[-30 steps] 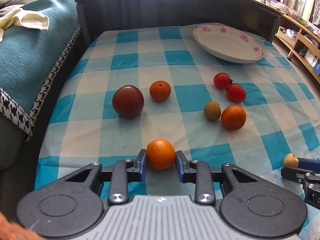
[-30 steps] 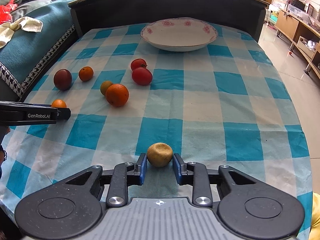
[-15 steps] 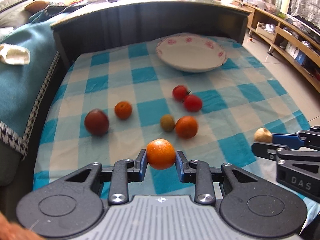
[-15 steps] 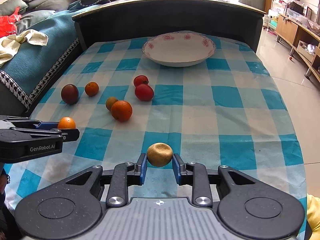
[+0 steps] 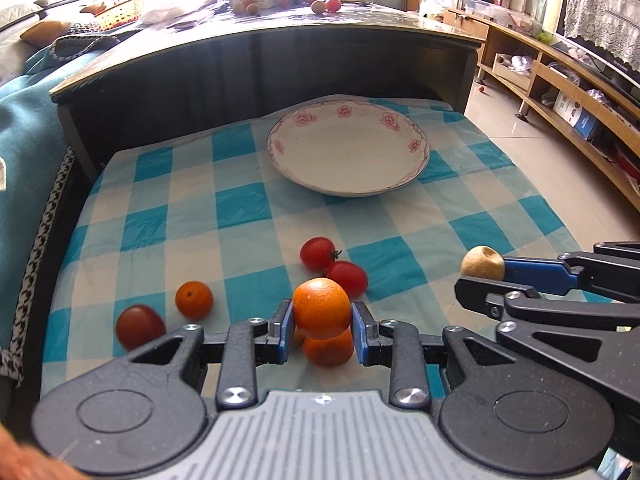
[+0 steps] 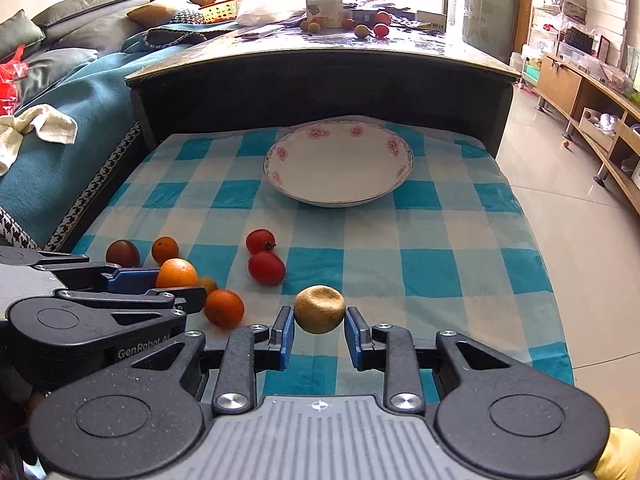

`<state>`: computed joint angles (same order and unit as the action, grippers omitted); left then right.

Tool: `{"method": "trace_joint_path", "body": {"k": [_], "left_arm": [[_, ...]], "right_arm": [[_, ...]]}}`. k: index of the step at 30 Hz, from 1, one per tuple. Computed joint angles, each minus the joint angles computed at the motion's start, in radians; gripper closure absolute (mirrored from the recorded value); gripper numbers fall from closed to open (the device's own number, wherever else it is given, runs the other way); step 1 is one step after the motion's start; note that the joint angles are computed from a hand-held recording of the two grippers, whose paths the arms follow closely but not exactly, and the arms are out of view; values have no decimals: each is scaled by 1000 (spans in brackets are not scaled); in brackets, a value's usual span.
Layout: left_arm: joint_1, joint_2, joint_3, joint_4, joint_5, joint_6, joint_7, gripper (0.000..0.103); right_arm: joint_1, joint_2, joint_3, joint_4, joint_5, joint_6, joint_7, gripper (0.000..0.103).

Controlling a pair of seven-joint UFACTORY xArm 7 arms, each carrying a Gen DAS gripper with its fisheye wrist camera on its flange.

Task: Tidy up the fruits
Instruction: 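Carry both fruits to the white bowl and release them inside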

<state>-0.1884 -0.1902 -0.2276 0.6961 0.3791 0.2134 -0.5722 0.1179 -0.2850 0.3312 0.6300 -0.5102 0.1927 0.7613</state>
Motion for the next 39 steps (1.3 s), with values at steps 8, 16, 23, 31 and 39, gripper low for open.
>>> {"method": "trace_joint_path", "body": {"k": [8, 16, 23, 31, 39], "left_arm": [[7, 76, 10, 86, 61, 6, -33, 64], [-23, 175, 61, 184, 135, 12, -71, 64], [-70, 255, 113, 265, 169, 17, -81, 64], [-105, 342, 164, 348, 139, 21, -59, 64], [-136, 408, 196, 410, 105, 39, -11, 64]], "right_arm": [[-36, 72, 2, 73, -98, -3, 58, 81], [-14, 158, -52, 156, -193, -5, 119, 81], [41, 244, -132, 242, -257, 4, 156, 81], [104, 331, -216, 322, -258, 4, 137, 81], [157, 417, -281, 399, -222, 2, 92, 81]]}}
